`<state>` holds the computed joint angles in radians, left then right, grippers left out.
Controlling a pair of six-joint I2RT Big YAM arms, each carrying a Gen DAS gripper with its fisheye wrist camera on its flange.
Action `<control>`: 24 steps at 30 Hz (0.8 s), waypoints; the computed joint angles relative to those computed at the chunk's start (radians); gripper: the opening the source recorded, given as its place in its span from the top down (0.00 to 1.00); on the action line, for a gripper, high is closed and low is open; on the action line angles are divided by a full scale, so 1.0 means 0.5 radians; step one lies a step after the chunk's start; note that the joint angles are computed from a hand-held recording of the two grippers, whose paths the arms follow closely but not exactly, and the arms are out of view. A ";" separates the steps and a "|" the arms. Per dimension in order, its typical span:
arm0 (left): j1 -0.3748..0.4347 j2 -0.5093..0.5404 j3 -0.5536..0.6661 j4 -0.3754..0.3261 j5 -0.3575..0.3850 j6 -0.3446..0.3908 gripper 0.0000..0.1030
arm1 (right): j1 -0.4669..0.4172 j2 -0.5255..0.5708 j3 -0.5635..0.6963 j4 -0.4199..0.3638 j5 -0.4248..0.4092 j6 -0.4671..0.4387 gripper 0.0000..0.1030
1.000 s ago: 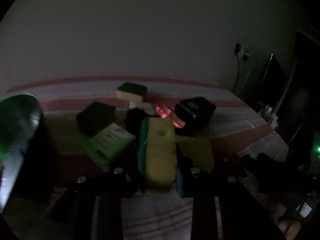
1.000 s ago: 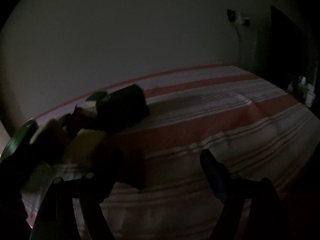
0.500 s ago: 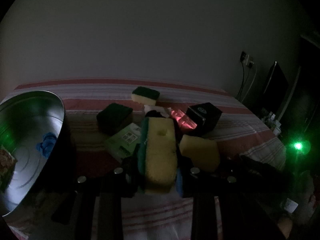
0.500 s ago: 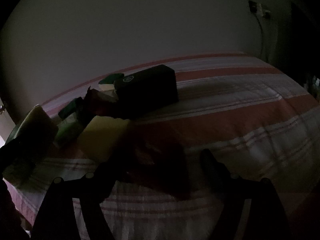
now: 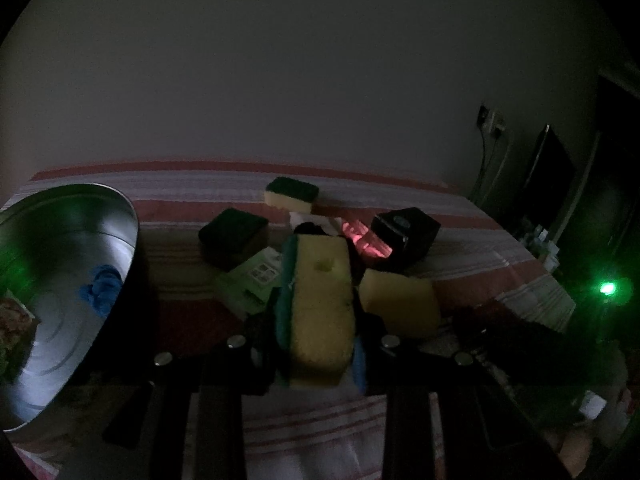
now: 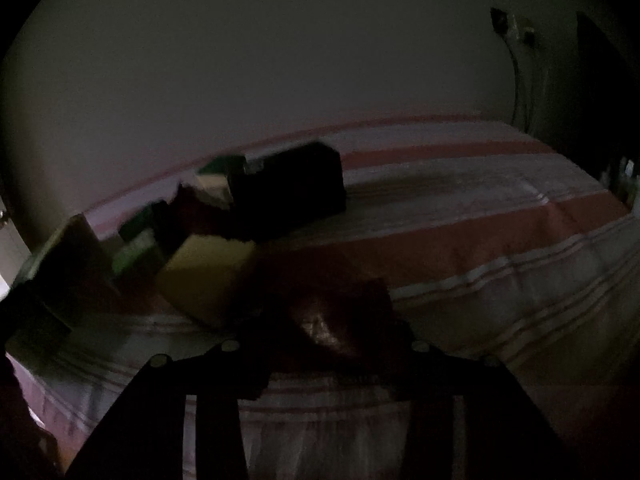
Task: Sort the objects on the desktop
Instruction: 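Grasp the green-and-yellow sponge with the left tool, then lift the sponge with the left tool while the right tool grasps the copper wrapped packet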
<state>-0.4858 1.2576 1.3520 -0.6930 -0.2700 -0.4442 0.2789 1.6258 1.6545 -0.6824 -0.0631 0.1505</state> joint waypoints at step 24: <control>0.069 -0.259 -0.142 0.027 -0.086 0.015 0.73 | 0.294 -0.201 -0.062 0.262 -0.069 -0.170 0.56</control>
